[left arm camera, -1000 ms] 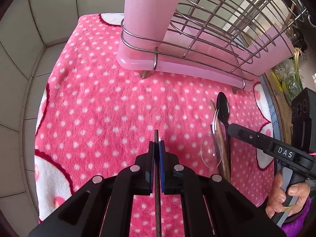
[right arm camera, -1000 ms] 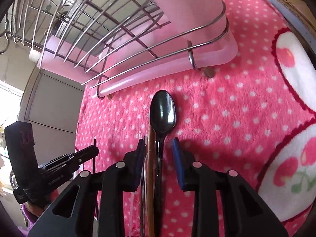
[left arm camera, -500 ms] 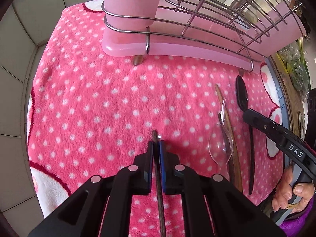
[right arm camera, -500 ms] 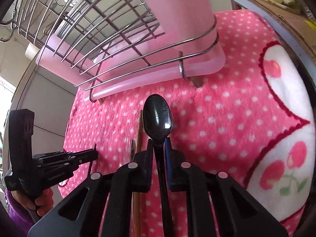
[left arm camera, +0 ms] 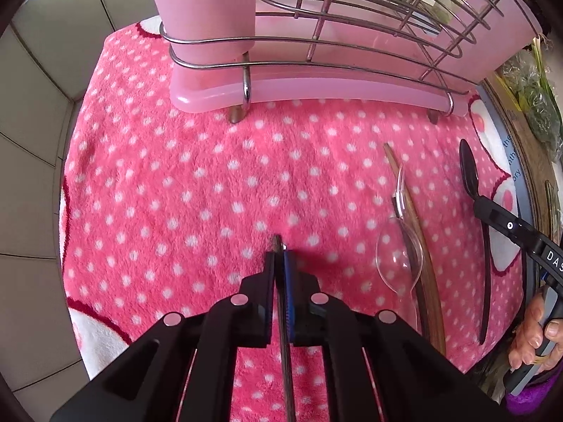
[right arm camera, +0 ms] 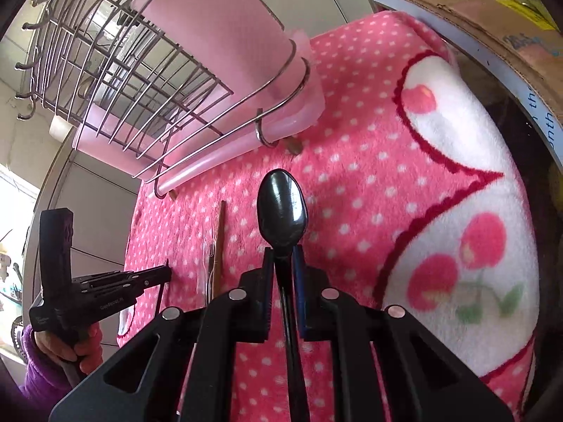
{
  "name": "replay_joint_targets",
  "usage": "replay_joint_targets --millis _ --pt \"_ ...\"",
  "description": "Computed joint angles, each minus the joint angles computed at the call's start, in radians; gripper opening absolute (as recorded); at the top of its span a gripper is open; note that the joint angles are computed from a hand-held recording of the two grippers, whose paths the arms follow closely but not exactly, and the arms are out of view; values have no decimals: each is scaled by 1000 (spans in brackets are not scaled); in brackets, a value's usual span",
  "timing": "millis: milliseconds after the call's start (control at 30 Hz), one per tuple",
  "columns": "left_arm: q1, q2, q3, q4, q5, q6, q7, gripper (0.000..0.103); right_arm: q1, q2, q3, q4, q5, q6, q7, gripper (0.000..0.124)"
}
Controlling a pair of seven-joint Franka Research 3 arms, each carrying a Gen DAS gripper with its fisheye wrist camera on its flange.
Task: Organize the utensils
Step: 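Grasp a thin dark chopstick with the left tool while the right tool grasps the black spoon, then lift the dark chopstick with the left tool while the right tool lifts the black spoon toward the pink cup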
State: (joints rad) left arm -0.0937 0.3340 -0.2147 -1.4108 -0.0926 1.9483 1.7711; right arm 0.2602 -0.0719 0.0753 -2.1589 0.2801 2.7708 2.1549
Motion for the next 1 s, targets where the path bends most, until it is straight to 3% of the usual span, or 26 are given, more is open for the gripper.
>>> replay_joint_targets --millis 133,533,800,1000 --pt "34 -42 -10 -57 -103 60 17 4 -1 -50 -5 -54 29 40 -37 11" --pt "59 -295 23 -355 -484 406 275 4 -68 -147 76 -169 -87 283 60 11" --pt "19 -403 84 -443 -706 552 464 4 -220 -200 207 -202 -205 374 193 11" --pt "0 -433 126 -443 -802 571 522 4 -341 -219 321 -210 -247 440 233 11"
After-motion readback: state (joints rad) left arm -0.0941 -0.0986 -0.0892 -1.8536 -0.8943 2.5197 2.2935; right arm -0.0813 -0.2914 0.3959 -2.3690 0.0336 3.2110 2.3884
